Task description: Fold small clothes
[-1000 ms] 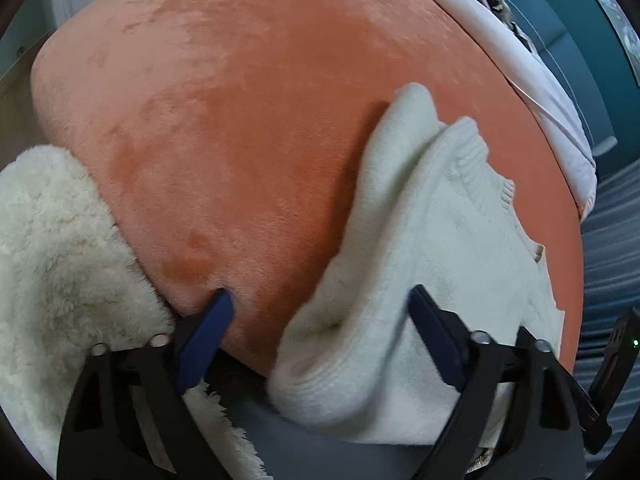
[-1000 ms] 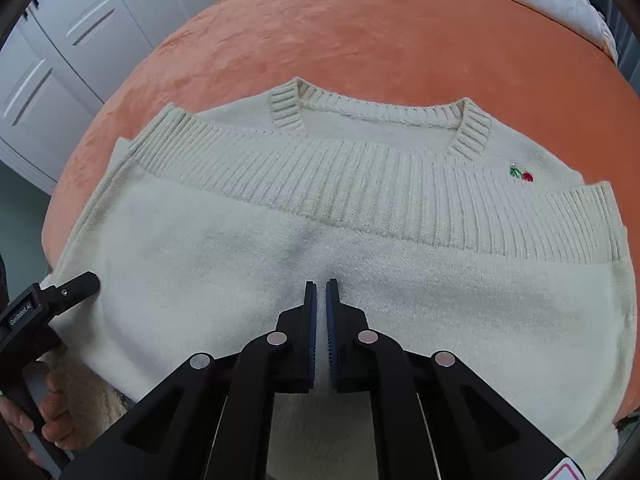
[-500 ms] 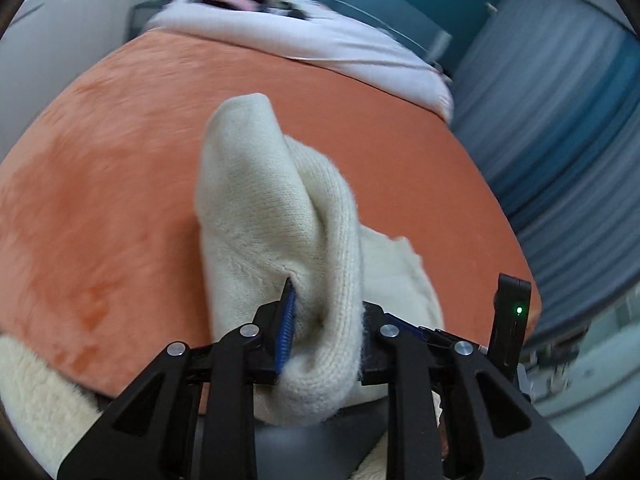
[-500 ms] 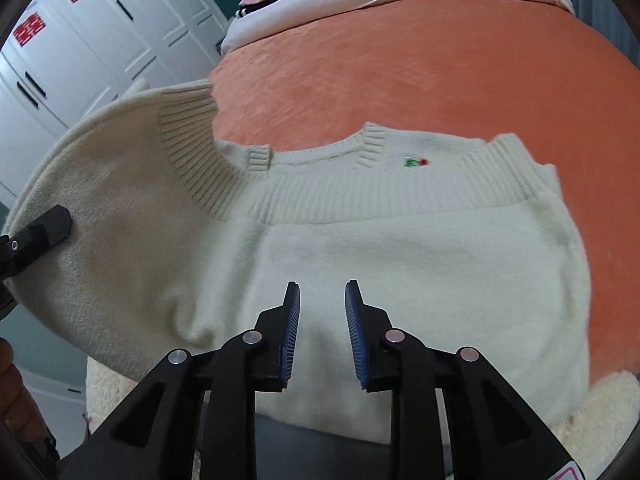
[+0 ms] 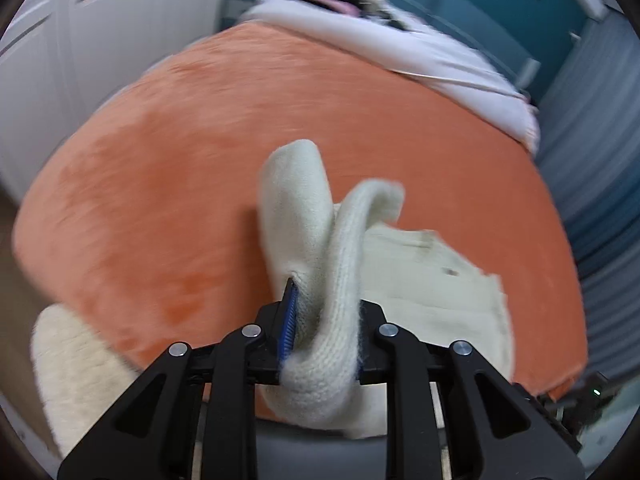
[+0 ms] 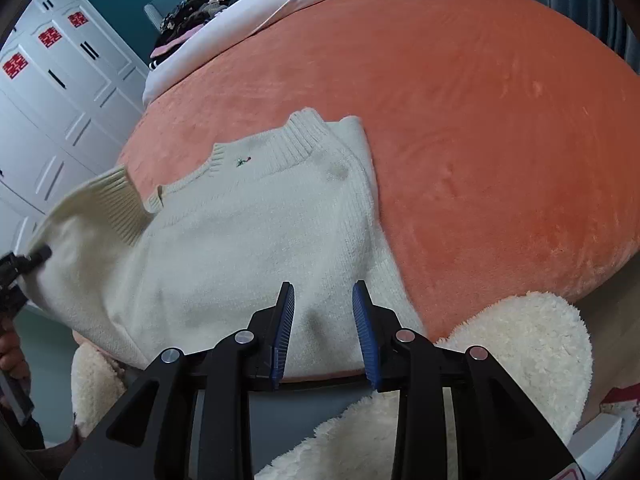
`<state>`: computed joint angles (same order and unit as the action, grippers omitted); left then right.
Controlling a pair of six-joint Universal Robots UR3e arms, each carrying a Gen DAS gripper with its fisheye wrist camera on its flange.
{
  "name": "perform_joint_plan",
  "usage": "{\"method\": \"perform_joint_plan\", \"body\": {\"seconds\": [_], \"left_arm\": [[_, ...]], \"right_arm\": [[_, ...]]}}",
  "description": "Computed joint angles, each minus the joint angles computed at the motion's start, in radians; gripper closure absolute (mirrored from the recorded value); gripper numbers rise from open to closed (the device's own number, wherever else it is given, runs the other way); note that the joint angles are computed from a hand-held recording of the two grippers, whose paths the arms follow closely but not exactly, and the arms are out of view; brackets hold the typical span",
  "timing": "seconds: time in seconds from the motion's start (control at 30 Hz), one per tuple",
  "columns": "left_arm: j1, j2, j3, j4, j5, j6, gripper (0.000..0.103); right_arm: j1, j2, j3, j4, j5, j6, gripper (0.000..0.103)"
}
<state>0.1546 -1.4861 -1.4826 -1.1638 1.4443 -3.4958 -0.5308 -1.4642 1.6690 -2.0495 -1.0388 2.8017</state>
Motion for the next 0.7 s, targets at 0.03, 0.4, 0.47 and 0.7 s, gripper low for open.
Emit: {"method": "perform_joint_plan", "body": {"seconds": [0.03, 0.4, 0.47, 0.7], "left_arm": [[0.061, 0.043, -0.069, -0.014, -0.015, 0.012, 0.082], [0.262, 0.225, -0.497, 0.084, -0.127, 0.061, 0.081], [0.298, 0.22, -0.512, 0.086, -0.158, 0.084, 0.081], [0.361, 0.235, -0.571, 0.117, -0.225, 0.123, 0.08]], "right_arm": [[-0.001, 0.002, -0.009, 0.013, 0.003, -0.002, 0.072], [0.164, 0.102, -0.15, -0.025, -0.179, 0.055, 0.072], [0.212, 0.145, -0.25, -0.035, -0.191, 0.072, 0.072], [0.328, 0.491, -0.566, 0.033, -0.307, 0.173, 0.071]]}}
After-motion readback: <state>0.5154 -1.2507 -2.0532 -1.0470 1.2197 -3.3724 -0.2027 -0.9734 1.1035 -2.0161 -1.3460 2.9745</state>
